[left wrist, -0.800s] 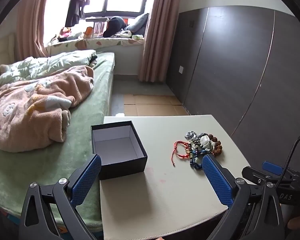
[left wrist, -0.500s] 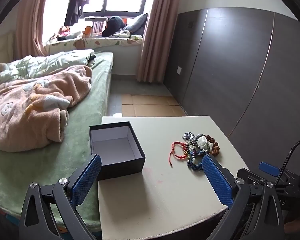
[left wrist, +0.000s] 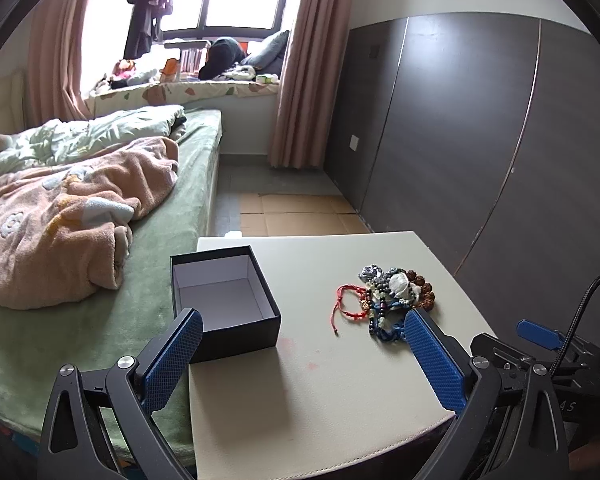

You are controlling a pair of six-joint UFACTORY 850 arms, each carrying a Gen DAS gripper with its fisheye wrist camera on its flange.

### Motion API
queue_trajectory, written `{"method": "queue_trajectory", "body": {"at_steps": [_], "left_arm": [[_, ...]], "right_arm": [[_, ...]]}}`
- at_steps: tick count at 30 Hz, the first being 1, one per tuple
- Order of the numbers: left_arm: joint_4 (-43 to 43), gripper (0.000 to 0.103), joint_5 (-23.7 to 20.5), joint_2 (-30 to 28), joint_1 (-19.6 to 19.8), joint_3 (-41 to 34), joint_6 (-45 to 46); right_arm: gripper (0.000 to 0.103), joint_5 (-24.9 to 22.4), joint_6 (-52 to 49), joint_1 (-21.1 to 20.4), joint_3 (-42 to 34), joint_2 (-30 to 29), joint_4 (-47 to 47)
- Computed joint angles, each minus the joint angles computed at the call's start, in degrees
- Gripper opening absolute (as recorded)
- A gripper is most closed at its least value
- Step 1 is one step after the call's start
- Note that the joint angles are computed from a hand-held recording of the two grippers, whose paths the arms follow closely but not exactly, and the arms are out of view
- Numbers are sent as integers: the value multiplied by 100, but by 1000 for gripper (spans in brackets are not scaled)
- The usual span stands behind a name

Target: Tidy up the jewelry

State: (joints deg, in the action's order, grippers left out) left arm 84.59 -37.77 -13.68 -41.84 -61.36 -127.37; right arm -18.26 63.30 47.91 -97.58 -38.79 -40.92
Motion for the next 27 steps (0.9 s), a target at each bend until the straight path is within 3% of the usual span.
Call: {"method": "queue_trajectory", "body": {"at_steps": [27], "left_arm": [[-62,101,16,26,6,9,90]], "right_arm": [[103,-65,-431,-18,-110,-61,508]]}}
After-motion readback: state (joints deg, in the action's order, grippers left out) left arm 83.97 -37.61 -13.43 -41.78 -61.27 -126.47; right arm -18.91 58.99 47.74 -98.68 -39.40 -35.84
